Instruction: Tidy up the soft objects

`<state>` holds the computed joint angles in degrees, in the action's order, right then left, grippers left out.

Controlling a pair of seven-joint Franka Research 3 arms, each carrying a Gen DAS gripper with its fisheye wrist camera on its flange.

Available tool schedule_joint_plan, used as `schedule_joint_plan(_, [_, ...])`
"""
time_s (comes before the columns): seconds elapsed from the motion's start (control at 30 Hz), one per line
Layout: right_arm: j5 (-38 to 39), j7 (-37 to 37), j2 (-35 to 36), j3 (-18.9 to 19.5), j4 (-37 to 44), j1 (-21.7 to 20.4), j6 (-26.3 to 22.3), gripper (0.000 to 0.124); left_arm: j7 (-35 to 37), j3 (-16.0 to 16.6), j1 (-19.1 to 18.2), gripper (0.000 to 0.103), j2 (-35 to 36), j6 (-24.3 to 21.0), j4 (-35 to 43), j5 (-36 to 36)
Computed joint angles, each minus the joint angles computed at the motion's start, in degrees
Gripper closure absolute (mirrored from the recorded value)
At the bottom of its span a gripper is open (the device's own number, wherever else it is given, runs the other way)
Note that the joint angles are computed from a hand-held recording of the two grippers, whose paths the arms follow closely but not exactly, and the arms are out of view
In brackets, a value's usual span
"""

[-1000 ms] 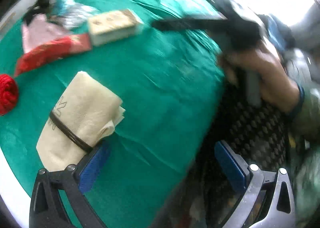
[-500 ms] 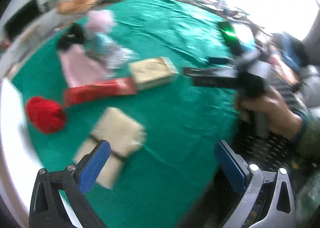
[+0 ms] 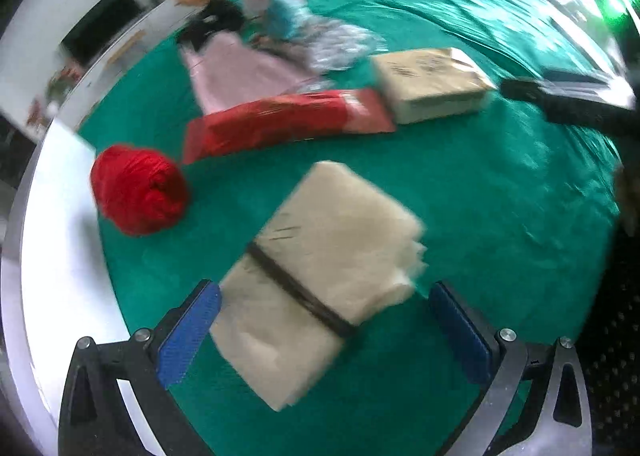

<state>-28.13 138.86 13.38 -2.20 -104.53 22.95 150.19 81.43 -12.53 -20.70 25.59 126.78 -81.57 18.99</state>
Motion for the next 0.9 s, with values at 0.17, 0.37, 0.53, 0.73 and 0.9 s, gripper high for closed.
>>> schedule_joint_plan(0.17, [-0.18,-0.01,0.04,-0.05,0.10,0.08,-0.26,0.036,-5.02,1.54,0.01,0.000,0.73,-0.25,0.79,1.30])
schedule_joint_plan(0.37, [-0.14,-0.09,0.01,-0.01,0.06,0.02,-0.20,0.036,-7.59,0.68,2.76,0.000,-0.89,1.75,-1.11,-2.00])
schedule_joint_plan(0.53, [-0.41,0.06,0.16,-0.09,0.30,0.17,-0.53,0.036,-5.84,0.59,2.25,0.000,-1.02,1.04,-1.52,-1.51])
schedule_joint_plan(0.73, [0.80,0.15,-0.37,0.13,-0.69,-0.39,1.32,0.037,-6.84,0.03,2.79,0.047,-2.94,6.50,-5.02,-1.86])
schedule_joint_plan(0.9, [-0.61,-1.68,-4.20,0.48,-4.72,-1.38,14.33,0.036,-10.96,-0.50,4.37,0.075,-6.54,11.63,-10.12,-6.35])
